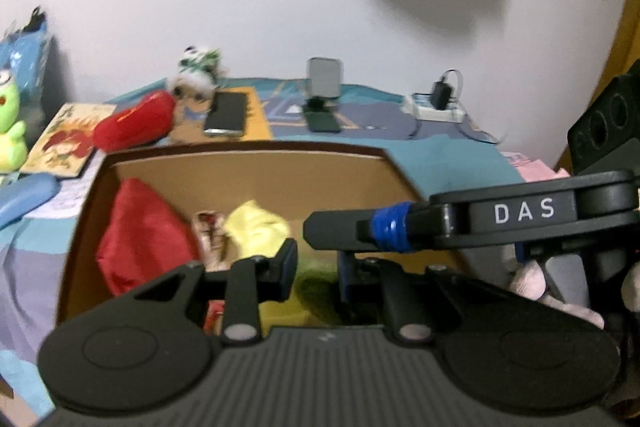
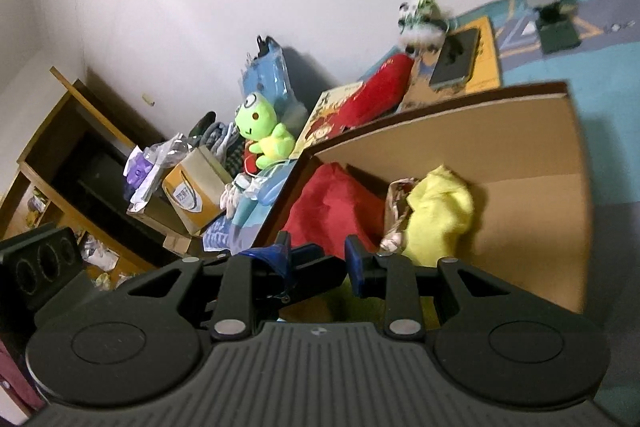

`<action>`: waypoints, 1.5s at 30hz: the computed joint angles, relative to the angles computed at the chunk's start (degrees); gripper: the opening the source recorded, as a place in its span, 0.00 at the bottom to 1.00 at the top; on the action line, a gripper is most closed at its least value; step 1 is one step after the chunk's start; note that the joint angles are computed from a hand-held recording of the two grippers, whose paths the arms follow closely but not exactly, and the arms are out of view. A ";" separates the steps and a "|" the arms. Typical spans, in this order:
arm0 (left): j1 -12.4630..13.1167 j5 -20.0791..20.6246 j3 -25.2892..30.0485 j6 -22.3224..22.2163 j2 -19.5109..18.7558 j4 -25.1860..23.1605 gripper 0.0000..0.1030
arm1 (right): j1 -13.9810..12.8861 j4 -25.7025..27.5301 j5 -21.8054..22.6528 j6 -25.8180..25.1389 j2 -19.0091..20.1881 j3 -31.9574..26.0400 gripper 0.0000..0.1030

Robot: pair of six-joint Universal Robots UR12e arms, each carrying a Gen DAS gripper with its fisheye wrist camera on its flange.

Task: Organize soft objects
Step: 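Carry the green knit piece into the box and release it, then reach the right tool to the white fluffy cloth and grasp it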

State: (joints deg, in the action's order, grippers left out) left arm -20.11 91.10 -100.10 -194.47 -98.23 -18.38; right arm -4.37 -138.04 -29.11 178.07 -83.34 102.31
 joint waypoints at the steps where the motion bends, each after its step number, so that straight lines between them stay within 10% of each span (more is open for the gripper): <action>1: 0.51 -0.23 -0.16 -0.25 0.05 -0.57 0.11 | 0.64 0.57 -0.36 0.25 0.61 -0.51 0.12; 18: 3.71 -3.09 -2.98 -3.27 1.52 -4.65 0.12 | 4.06 11.51 -3.66 -3.38 2.07 -3.63 0.14; 37: -3.19 0.16 -0.20 0.48 1.35 -5.20 0.18 | -2.95 8.23 0.12 -3.88 -5.08 4.14 0.14; 45: -6.71 -2.05 1.86 0.24 -0.78 -6.66 0.46 | -7.50 15.99 -1.27 -8.48 -8.33 6.62 0.15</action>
